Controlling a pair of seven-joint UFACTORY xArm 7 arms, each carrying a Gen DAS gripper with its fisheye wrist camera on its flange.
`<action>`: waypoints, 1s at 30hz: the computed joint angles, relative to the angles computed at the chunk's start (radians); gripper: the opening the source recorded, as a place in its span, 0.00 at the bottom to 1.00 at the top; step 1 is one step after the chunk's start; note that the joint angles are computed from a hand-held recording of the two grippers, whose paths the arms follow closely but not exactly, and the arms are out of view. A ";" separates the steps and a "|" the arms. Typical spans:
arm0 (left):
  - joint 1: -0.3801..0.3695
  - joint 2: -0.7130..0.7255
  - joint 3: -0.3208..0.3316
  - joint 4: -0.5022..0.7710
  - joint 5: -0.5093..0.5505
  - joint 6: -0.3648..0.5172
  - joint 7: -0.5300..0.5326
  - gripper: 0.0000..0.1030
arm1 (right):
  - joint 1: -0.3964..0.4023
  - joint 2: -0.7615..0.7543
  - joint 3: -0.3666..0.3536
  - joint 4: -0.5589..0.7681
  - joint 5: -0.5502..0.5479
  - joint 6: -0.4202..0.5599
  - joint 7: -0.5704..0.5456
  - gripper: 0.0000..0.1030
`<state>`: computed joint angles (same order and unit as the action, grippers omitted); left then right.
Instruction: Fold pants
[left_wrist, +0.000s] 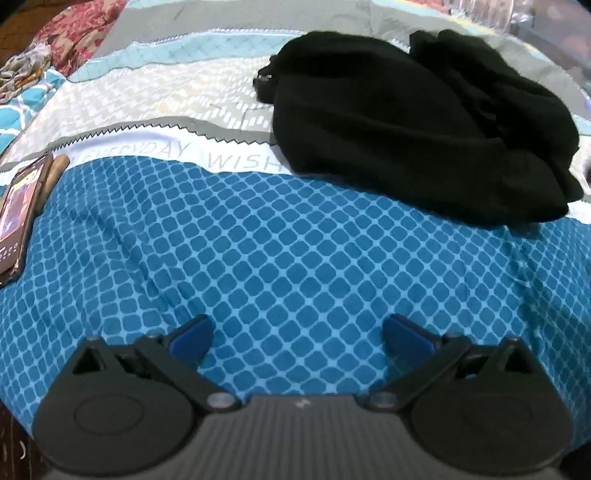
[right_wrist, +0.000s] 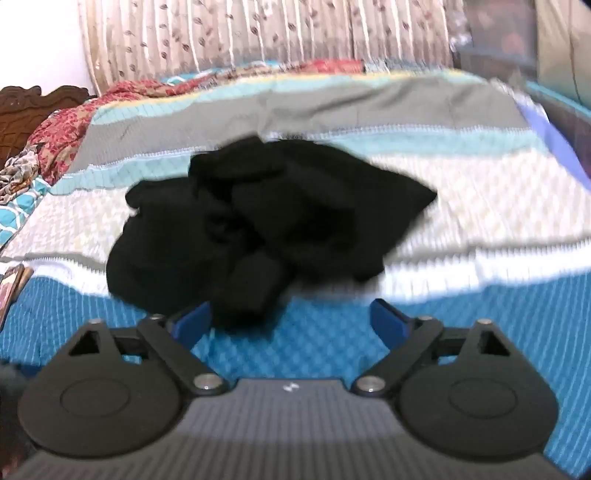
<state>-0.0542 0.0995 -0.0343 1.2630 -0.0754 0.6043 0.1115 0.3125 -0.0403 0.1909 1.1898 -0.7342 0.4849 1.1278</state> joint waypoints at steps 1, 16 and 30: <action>0.000 -0.013 -0.001 -0.019 -0.004 -0.018 0.006 1.00 | -0.004 0.013 -0.004 0.018 -0.003 -0.010 -0.019 0.84; 0.012 -0.029 -0.002 -0.046 -0.113 -0.054 0.149 1.00 | 0.093 0.384 -0.118 0.463 0.035 0.087 -0.384 0.63; 0.056 -0.035 0.007 0.002 -0.353 0.030 0.281 1.00 | 0.096 0.152 -0.179 0.348 0.004 -0.108 -0.164 0.18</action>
